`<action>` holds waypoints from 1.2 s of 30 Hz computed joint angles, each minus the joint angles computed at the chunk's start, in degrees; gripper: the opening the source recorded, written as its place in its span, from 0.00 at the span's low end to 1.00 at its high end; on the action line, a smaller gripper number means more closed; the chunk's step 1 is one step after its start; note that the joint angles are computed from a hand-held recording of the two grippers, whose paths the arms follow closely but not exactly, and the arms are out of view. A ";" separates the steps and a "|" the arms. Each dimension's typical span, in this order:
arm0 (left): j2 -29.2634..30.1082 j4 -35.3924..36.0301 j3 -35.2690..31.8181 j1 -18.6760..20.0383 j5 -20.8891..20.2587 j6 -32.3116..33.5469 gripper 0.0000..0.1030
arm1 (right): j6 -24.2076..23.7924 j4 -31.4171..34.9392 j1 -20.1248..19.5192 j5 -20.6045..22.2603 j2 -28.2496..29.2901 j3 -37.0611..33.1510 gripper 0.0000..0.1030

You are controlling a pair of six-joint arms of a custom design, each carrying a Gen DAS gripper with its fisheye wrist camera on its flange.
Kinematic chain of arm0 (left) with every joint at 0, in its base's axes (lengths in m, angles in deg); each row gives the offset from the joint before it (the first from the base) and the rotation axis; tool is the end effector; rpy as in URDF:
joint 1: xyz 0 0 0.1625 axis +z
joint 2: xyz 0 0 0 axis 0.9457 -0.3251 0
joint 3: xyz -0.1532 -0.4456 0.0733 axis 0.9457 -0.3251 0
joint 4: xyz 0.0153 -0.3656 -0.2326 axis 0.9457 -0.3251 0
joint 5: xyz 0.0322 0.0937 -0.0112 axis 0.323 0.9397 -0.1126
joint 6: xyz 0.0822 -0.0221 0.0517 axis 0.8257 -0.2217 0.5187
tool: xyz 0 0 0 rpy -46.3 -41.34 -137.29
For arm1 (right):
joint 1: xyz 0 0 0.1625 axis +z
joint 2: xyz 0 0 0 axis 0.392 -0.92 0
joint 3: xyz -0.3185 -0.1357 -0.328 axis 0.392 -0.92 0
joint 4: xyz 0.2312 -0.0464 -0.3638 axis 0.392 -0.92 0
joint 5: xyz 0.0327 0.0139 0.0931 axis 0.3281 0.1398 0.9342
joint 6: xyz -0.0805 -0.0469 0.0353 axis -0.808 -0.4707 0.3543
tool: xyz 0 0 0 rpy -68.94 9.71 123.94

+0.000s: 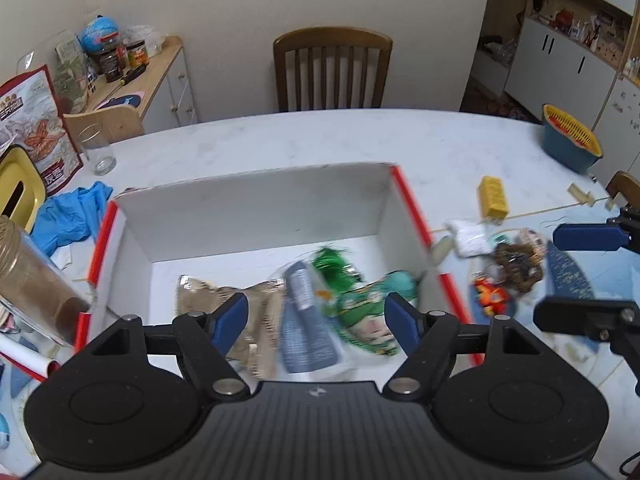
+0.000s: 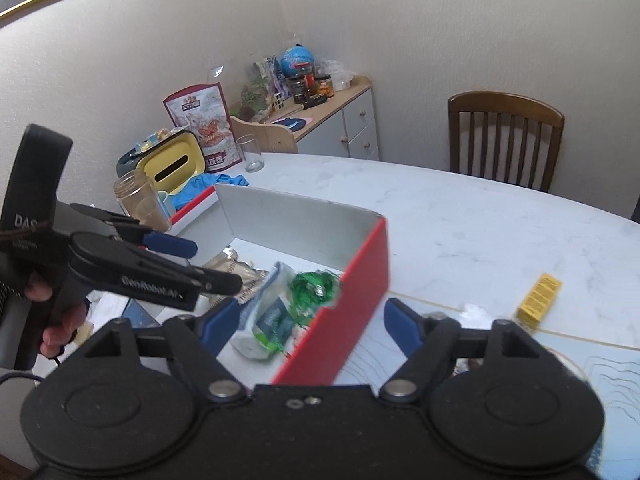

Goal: Organize objects
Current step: 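Open left tool releasing gold bag in box while right tool releases the doll, then move left tool to brown bead bracelet while right tool approaches cartoon-face keychain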

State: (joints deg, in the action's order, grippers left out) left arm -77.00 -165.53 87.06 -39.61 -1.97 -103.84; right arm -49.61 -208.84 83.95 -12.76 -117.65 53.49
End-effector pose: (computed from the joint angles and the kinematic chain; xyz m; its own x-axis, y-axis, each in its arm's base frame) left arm -0.2347 -0.3969 0.2664 -0.7157 -0.0842 -0.6934 0.3879 0.7776 -0.4948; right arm 0.2649 -0.4457 0.2375 -0.6127 -0.7228 0.3197 -0.7901 0.5517 -0.2670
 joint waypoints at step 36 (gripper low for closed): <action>30.77 -30.68 -8.08 0.13 -0.90 6.92 0.88 | -16.96 4.91 -19.92 -1.19 -5.98 -5.31 0.88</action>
State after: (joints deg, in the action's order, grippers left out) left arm -46.24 -196.21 78.98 -39.49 -2.87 -96.92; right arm -66.57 -203.92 64.03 -13.96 -123.62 48.19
